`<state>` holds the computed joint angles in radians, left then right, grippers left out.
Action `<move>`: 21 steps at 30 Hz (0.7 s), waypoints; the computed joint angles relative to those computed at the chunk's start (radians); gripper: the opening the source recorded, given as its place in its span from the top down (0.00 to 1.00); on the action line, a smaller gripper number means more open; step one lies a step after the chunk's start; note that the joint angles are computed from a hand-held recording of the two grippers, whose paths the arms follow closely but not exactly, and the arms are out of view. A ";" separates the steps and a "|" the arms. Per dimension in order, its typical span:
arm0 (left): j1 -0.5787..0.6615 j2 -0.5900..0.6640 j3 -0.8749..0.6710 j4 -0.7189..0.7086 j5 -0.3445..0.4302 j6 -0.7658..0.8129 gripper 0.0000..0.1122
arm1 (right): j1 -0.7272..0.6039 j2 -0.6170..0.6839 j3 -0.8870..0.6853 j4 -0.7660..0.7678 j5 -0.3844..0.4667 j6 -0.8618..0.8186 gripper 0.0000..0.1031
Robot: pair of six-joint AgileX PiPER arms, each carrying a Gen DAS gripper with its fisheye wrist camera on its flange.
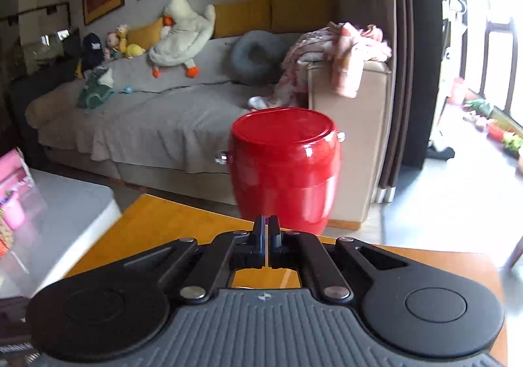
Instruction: Fold clothes
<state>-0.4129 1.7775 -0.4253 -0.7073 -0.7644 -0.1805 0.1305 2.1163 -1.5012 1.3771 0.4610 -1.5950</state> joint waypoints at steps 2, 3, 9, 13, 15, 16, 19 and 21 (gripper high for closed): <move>-0.004 -0.009 0.010 -0.019 -0.015 -0.004 0.54 | -0.045 -0.014 0.026 -0.036 0.051 0.041 0.98; -0.013 -0.016 0.018 -0.032 -0.029 -0.004 0.54 | -0.081 -0.033 0.054 -0.082 0.103 0.077 0.96; -0.135 -0.118 0.074 -0.061 -0.134 0.032 0.55 | -0.291 -0.222 0.422 -0.043 0.233 -0.257 0.66; -0.136 -0.157 0.092 0.198 -0.097 -0.118 0.42 | -0.480 -0.372 0.633 -0.090 0.358 -0.472 0.64; -0.143 -0.131 0.064 0.307 -0.044 -0.203 0.39 | -0.573 -0.438 0.682 -0.162 0.445 -0.497 0.57; -0.156 -0.111 0.044 0.319 -0.020 -0.220 0.38 | -0.614 -0.467 0.698 -0.205 0.489 -0.496 0.52; -0.188 -0.057 0.003 0.343 0.009 -0.270 0.35 | -0.692 -0.522 0.725 -0.370 0.605 -0.463 0.47; -0.204 -0.025 -0.008 0.354 0.004 -0.304 0.30 | -0.709 -0.559 0.771 -0.470 0.616 -0.495 0.45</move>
<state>-0.6169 1.7520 -0.4336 -0.3533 -0.7605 -0.4849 -0.5782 1.5575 -0.7299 0.9069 1.0771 -2.0902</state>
